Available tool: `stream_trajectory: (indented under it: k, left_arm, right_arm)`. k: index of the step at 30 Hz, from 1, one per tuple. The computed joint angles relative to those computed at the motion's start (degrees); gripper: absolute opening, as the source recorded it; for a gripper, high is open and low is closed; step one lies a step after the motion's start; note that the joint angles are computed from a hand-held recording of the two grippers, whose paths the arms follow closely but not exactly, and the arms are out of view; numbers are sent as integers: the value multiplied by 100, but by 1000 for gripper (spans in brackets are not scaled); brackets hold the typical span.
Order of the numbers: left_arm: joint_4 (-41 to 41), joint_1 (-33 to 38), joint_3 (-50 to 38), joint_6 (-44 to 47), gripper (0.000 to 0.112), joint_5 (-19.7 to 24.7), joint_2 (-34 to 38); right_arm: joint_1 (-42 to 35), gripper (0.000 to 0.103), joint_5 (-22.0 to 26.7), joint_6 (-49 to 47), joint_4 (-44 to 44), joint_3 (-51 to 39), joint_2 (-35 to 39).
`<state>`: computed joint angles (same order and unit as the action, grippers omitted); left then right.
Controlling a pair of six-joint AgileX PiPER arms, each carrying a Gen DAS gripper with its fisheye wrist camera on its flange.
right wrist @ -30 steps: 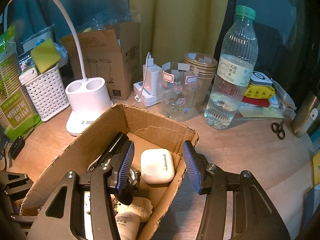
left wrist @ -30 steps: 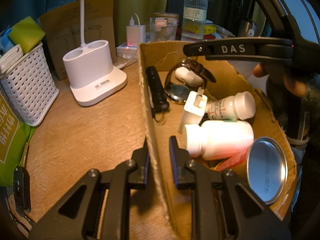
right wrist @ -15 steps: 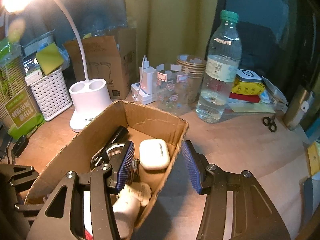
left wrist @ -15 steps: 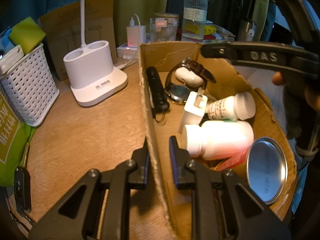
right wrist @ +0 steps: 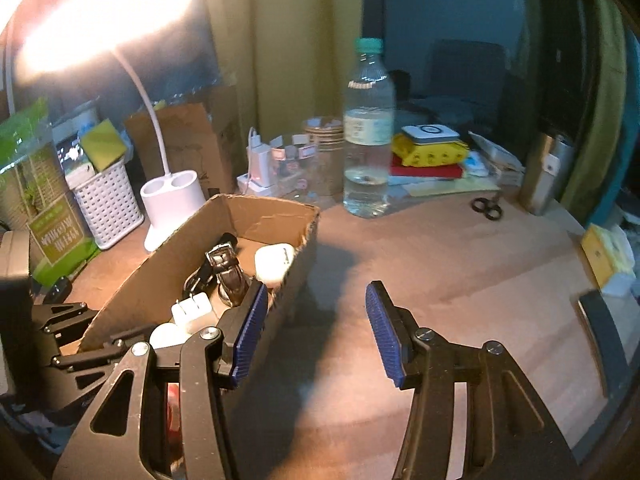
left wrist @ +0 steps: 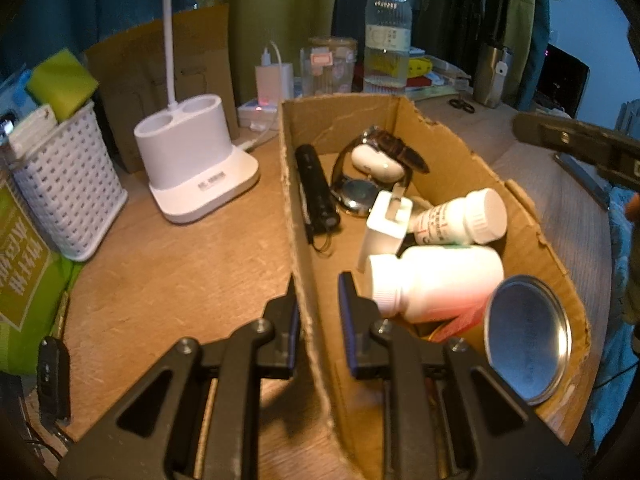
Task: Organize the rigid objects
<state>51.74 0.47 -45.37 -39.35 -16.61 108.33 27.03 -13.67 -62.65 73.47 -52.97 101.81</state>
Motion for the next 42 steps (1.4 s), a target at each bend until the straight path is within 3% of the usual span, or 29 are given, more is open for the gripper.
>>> stream_trajectory:
  k: [2,6,9,11,14,17,22,24,27,32,34,38,42]
  left_arm:
    - [-699,-48,139,715,19,-72,-82]
    - [-822,-21,172,828,19,-100,-121]
    - [-1491,-53,339,1501,19,-259,-220]
    - [-1855,-67,458,1863,19,-368,-286]
    - [-1738,-19,577,1687,19,-453,-362]
    - [-2116,-67,824,2120,26,-642,-537]
    - [-1979,-5,1154,2004,37,-936,-1001]
    - [-1663,81,1289,1711,39,-1064,-1254]
    - [-1088,241,1537,1223,55,-1328,-1754]
    - [107,511,1713,162,59,-1472,-2549]
    - [620,668,1708,-360,72,-1541,-2781]
    - [1321,940,1691,-1068,72,-1701,-3123]
    - [1990,1029,1657,-1722,82,-1663,-3450]
  right_arm:
    - [38,54,-119,395,-265,250,-198]
    - [140,55,-389,848,-438,736,-590]
    - [275,63,-644,902,-279,1056,-875]
    - [385,63,-799,790,-60,1172,-1026]
    - [544,63,-977,695,157,1294,-1237]
    - [770,64,-1218,353,569,1353,-1446]
    - [1148,70,-1651,-55,1103,1451,-1783]
    - [1329,71,-1885,-156,1304,1473,-1871]
    - [1518,71,-2120,-215,1459,1492,-1942]
    - [1955,71,-2606,-367,1767,1474,-2097]
    - [2217,71,-2929,-421,1901,1462,-2176]
    - [2648,72,-3451,-570,2114,1410,-2293]
    - [3045,72,-3945,-755,2293,1325,-2401]
